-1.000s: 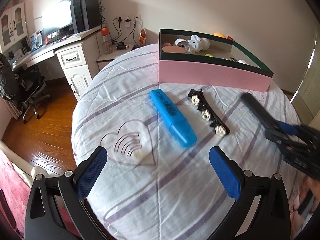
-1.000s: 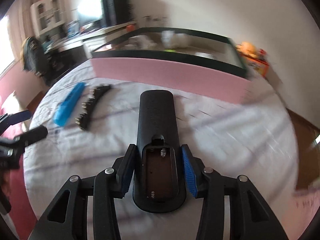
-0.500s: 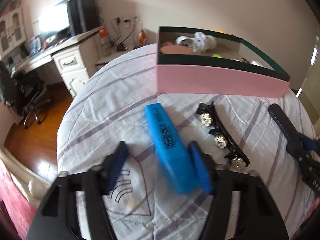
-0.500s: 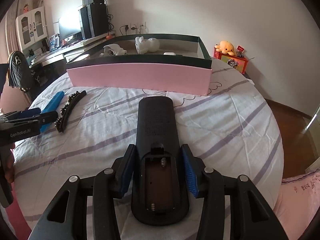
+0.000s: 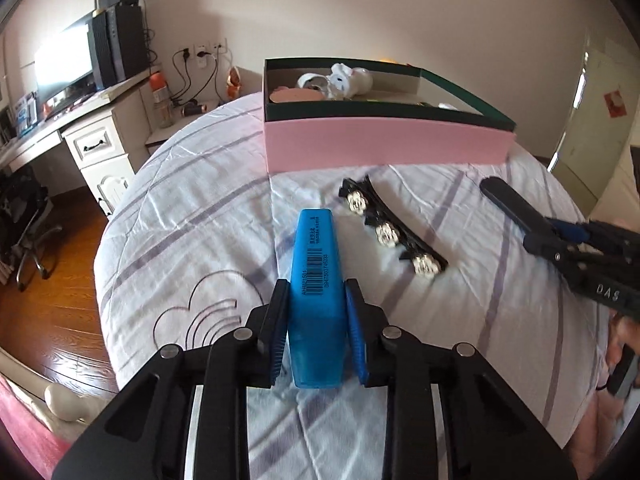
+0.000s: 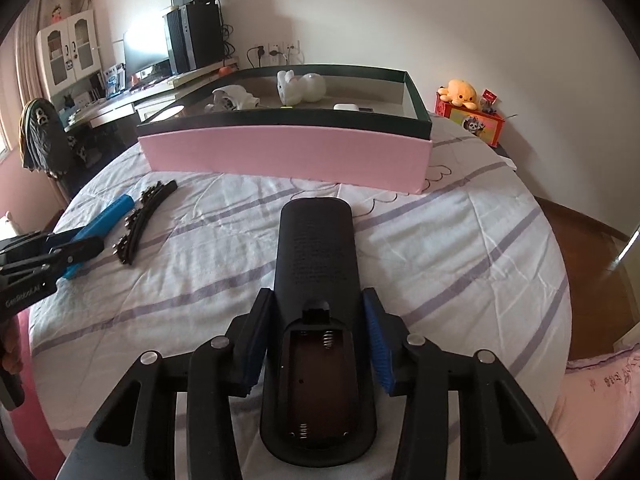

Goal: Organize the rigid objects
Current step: 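Grasp the black case with the right tool while the left tool grasps the blue highlighter, then carry the black case and blue highlighter over the pink box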

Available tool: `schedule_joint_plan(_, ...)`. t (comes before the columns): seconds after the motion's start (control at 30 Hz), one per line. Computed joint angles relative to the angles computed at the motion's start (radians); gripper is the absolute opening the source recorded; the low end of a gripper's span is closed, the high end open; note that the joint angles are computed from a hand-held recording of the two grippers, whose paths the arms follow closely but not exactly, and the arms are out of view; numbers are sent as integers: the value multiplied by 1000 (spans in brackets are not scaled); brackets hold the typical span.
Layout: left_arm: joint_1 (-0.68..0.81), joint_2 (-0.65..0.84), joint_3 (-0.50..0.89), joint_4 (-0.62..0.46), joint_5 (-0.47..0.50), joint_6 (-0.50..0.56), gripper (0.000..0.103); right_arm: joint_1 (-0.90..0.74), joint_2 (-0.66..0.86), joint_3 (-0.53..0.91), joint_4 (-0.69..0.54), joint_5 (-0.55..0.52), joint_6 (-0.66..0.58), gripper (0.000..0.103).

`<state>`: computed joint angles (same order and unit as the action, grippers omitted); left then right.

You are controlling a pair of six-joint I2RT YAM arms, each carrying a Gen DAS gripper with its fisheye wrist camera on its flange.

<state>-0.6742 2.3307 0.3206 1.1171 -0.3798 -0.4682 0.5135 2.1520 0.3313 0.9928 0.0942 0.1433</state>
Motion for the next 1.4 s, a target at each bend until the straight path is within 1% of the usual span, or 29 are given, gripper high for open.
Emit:
schedule_joint_plan(0.07,2,7,12,-7,-4,-6,27,28,0,1,-6,29,21,45)
schedule_joint_plan(0.13,1,4,33,-41,-20,-4,28,51,2,18,-27,70,33,45)
schedule_joint_plan(0.23,-10,11,59,-67,-47,-2,32,54,-5,54,-83,86,30,46)
schedule_joint_plan(0.3,-12,25,60,-46,-54,-6,37,46,-1,64,-93,79,21,46)
schedule_joint_plan(0.37,-11,43,61,-19,-59,-13,38,39,3,58,-81,68,16,46)
schedule_joint_plan(0.47,-27,46,71,-31,-87,-14,37,44,2,57,-81,76,13,46)
schedule_joint_plan(0.53,-39,50,74,-25,-101,-10,29,46,5,54,-71,76,9,46)
schedule_joint_plan(0.57,-46,48,76,-31,-110,-11,26,44,6,51,-64,72,3,45)
schedule_joint_plan(0.67,-47,37,69,-31,-99,-27,26,26,8,38,-36,40,5,44)
schedule_joint_plan(0.77,-48,29,43,4,-78,-36,26,-1,8,11,14,-14,21,44)
schedule_joint_plan(0.8,-54,25,32,18,-76,-40,26,-13,9,-3,43,-47,31,44)
schedule_joint_plan(0.87,-73,7,11,30,-85,-51,26,-32,3,-30,86,-110,54,44)
schedule_joint_plan(0.9,-83,-7,2,29,-92,-55,26,-27,-4,-41,100,-110,60,44)
schedule_joint_plan(1.03,-126,-92,-29,-14,-138,-68,26,-11,-74,-83,114,-148,81,45)
schedule_joint_plan(1.1,-155,-142,-50,-30,-169,-73,26,10,-126,-112,120,-141,88,45)
schedule_joint_plan(1.23,-203,-263,-84,-96,-234,-88,26,92,-269,-183,128,-64,89,45)
schedule_joint_plan(1.3,-231,-330,-99,-139,-276,-91,26,140,-363,-208,98,-6,90,45)
schedule_joint_plan(1.4,-271,-439,-117,-202,-321,-84,26,191,-494,-219,11,52,79,45)
